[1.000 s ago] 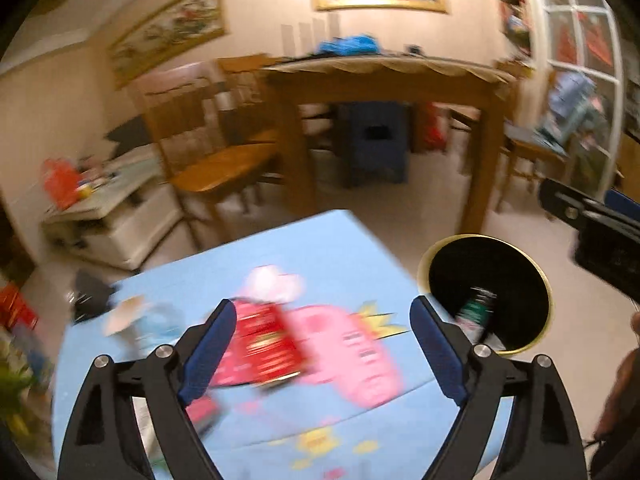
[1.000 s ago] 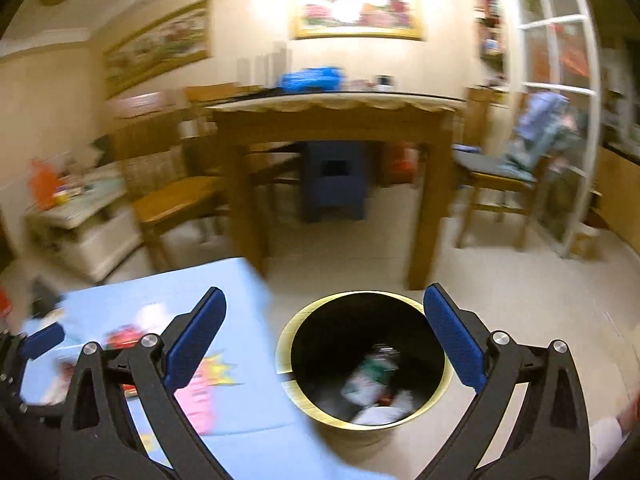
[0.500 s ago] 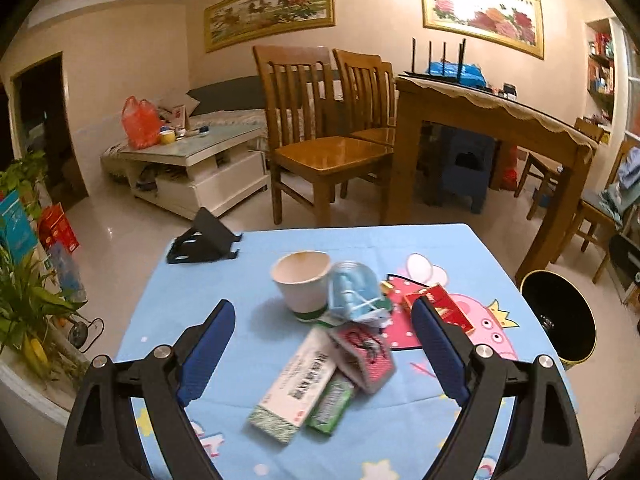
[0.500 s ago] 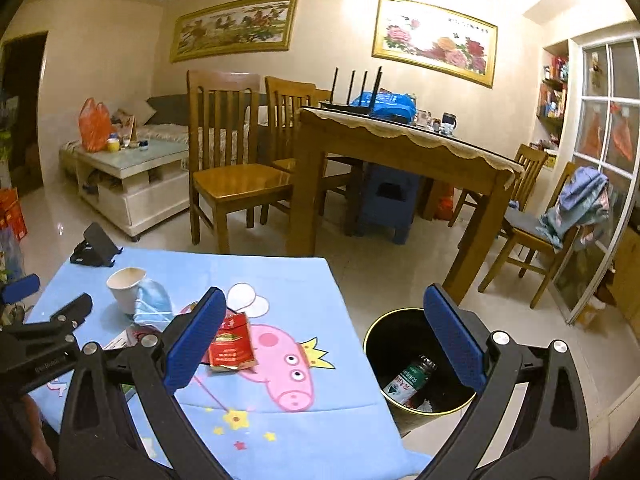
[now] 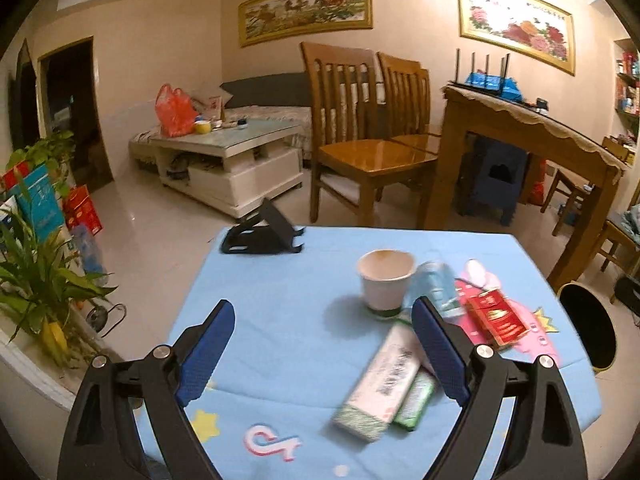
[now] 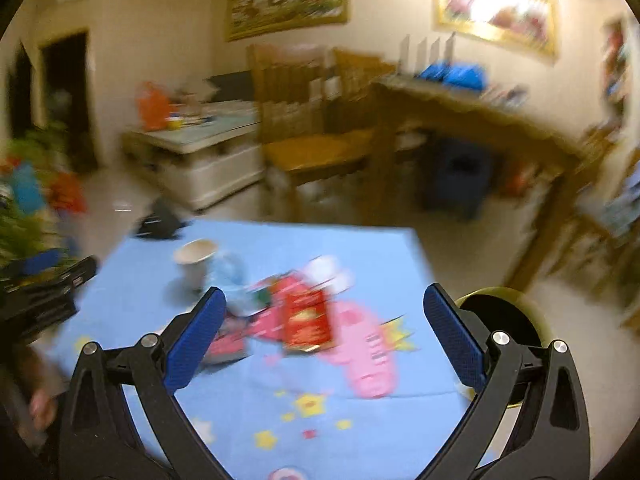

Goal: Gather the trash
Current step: 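Grasp the red cigarette pack with the right tool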

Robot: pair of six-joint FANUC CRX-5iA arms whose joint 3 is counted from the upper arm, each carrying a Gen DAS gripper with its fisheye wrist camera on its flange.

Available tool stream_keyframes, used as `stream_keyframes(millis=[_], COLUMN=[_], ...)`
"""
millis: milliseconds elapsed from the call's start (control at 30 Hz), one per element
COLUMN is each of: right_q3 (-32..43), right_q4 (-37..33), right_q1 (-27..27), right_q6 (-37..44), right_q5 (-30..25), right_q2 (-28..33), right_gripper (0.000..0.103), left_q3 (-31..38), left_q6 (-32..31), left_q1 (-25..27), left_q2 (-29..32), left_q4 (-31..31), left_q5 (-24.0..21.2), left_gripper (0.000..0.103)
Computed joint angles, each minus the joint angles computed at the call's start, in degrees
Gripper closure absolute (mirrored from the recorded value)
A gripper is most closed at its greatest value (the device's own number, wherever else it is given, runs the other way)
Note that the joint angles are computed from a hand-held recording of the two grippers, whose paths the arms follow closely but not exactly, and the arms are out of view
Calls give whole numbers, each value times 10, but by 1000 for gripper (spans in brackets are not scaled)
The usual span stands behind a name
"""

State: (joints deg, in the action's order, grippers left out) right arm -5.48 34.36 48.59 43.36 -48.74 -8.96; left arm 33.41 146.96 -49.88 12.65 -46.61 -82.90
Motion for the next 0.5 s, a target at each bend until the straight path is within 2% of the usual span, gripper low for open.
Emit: stream_keyframes(millis=[100,167,233,267,333,433,500], right_q3=[34,49,61,59,70,111,153], right_q4=[-142,-195,-199,-190,-158,-144,-139], right_q1=[-54,-78,-81,-77,-67,-62,-60], right_q6=[82,105,125,127,136,178,202], right_q5=[-9,-21,-30,-27,-25,-37,-65], right_q2=[15,31,59,69,103,163,208], right_gripper=[8,25,23,14,4,5,6], left_q3=[-19,-34,-53,-59,-64,-70,-79], left_q6=[-6,3,9,10,7,5,4], left_q1=[8,19,38,44,48,55,63], left_q2=[-9,-14,-23,-25,-27,-31,-37], left_q4=[-2,6,35,43,49,56,65], left_q5=[-7,-8,10,16,20,30,40], left_gripper=[16,16,16,16,16,16,16])
